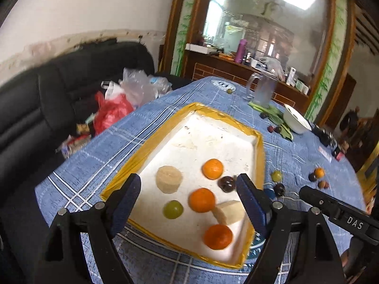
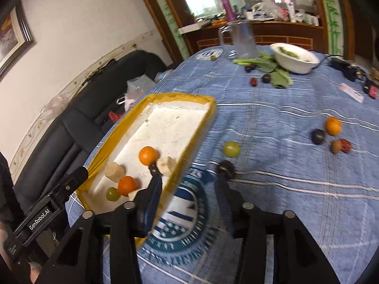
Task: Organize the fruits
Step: 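Move both open tools back from the tray to the fruit pile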
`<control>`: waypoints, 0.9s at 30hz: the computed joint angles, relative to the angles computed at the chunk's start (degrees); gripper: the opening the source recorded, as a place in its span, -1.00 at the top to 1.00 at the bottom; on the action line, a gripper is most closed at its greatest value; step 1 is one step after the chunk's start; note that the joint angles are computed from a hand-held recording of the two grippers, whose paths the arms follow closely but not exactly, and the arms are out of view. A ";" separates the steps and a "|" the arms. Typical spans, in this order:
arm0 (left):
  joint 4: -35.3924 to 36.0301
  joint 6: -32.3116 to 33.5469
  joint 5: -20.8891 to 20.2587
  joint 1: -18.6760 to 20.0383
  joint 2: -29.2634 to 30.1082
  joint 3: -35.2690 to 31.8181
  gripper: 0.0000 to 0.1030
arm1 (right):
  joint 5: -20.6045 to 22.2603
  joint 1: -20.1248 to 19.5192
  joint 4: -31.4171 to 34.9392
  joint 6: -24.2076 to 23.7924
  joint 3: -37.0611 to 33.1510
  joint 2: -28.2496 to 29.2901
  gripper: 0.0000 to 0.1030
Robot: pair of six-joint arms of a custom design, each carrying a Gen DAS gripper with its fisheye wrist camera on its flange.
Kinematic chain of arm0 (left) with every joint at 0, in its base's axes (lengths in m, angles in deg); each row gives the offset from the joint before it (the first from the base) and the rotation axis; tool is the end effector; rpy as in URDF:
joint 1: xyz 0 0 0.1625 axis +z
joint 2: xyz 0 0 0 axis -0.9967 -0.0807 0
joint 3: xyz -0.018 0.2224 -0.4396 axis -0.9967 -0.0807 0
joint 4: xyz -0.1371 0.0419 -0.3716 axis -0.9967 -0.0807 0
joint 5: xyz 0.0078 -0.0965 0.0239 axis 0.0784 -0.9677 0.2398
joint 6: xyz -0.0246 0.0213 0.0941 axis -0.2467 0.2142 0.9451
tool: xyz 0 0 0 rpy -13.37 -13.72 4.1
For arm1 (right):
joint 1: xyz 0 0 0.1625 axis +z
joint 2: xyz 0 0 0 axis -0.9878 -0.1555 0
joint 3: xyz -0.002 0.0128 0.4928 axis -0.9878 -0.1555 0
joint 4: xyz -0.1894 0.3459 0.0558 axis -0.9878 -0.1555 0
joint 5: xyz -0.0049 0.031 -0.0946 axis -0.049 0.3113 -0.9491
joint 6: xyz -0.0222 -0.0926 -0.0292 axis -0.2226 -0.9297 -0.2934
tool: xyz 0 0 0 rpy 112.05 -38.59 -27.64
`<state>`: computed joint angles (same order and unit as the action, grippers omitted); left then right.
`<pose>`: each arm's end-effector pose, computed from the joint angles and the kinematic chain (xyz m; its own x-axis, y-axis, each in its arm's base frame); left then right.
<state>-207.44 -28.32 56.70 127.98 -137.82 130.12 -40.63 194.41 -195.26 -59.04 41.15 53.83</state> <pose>-0.0947 -0.3953 0.2813 -0.7737 -0.3163 -0.5489 0.3246 0.5462 -0.7722 0.3148 -0.4755 0.0335 -0.8422 -0.3840 0.3786 -0.5249 0.7444 -0.4127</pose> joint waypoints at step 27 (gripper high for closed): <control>46.53 -29.26 6.44 -18.32 -4.27 -2.90 -0.79 | -4.52 -0.15 -17.68 -3.14 15.80 -15.70 -0.12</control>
